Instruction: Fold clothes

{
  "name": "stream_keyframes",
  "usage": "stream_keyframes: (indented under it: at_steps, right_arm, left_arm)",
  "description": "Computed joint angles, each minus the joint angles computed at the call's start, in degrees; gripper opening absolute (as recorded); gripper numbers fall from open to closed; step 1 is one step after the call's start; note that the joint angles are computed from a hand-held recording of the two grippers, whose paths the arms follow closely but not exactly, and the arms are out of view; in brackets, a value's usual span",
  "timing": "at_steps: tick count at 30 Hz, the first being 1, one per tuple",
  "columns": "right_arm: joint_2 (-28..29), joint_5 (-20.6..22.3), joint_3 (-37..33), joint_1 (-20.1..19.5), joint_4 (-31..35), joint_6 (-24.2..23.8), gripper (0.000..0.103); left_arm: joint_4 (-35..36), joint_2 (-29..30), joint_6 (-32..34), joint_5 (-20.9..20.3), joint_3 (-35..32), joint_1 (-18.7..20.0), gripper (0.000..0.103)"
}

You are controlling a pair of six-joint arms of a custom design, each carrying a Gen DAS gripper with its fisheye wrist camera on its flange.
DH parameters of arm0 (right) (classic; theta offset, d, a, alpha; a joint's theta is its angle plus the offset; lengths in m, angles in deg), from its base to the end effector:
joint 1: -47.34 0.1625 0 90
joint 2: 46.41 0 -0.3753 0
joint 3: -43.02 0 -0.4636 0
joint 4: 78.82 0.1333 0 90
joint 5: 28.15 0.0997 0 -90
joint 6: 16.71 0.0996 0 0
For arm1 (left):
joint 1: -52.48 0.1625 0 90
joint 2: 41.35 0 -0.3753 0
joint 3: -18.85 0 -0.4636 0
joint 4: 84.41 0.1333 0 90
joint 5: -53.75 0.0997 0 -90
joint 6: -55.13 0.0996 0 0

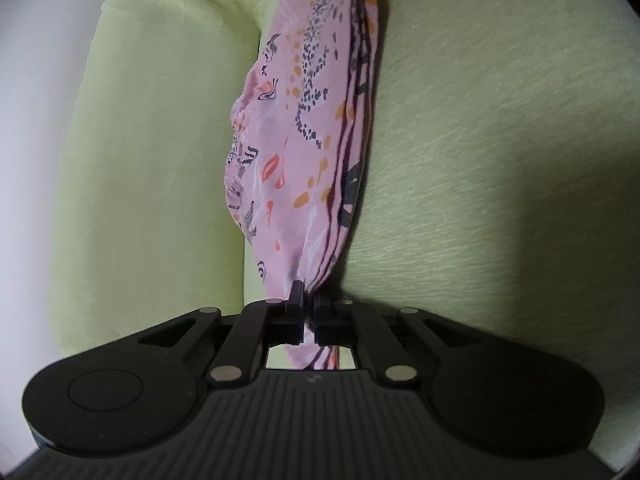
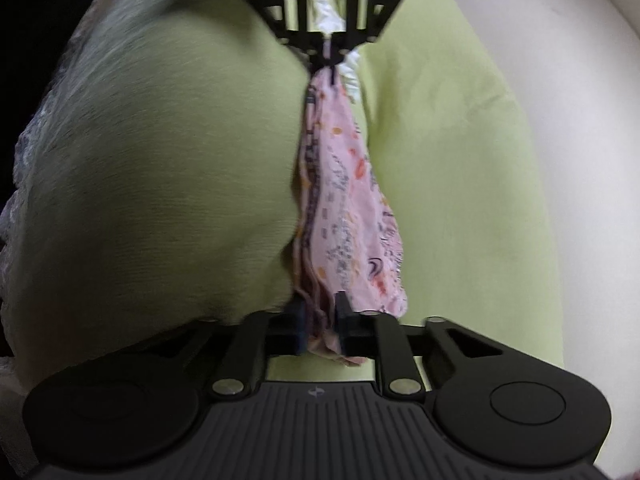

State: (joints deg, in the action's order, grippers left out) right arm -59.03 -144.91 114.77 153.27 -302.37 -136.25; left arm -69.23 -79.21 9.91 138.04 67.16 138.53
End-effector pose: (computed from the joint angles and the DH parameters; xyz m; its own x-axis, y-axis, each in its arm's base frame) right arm 0.2817 -0.6648 -0.0813 0.5461 -0.3095 0.7784 -0.8142 0.0223 0.5801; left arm 0.0879 -0.8064 0.1760 0.7247 0.3211 -0.6097 0.6880 -0.2891 0.6656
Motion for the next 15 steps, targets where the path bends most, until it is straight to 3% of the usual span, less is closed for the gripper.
stream_keyframes:
  at_steps: [5, 9, 12, 15]
  right_arm:
    - [-1.98, -0.90, 1.22, 0.22, 2.94, 3.64, 0.006]
    - [-6.18, -2.63, 4.29, 0.75, 7.12, 8.06, 0.005]
    - [-11.05, -3.70, 8.43, 0.93, 9.78, 11.08, 0.005]
    - [-17.49, -5.37, 13.89, 1.08, 14.45, 15.18, 0.005]
  left_arm:
    - [-1.15, 1.10, 2.74, 1.37, -1.18, 0.26, 0.000]
    - [1.15, 0.26, 5.48, -2.52, -0.51, -1.12, 0.001]
    - [2.84, -3.66, 5.98, -3.61, 4.67, -1.93, 0.001]
    - [4.13, -9.22, 0.45, -6.23, 12.37, -3.96, 0.001]
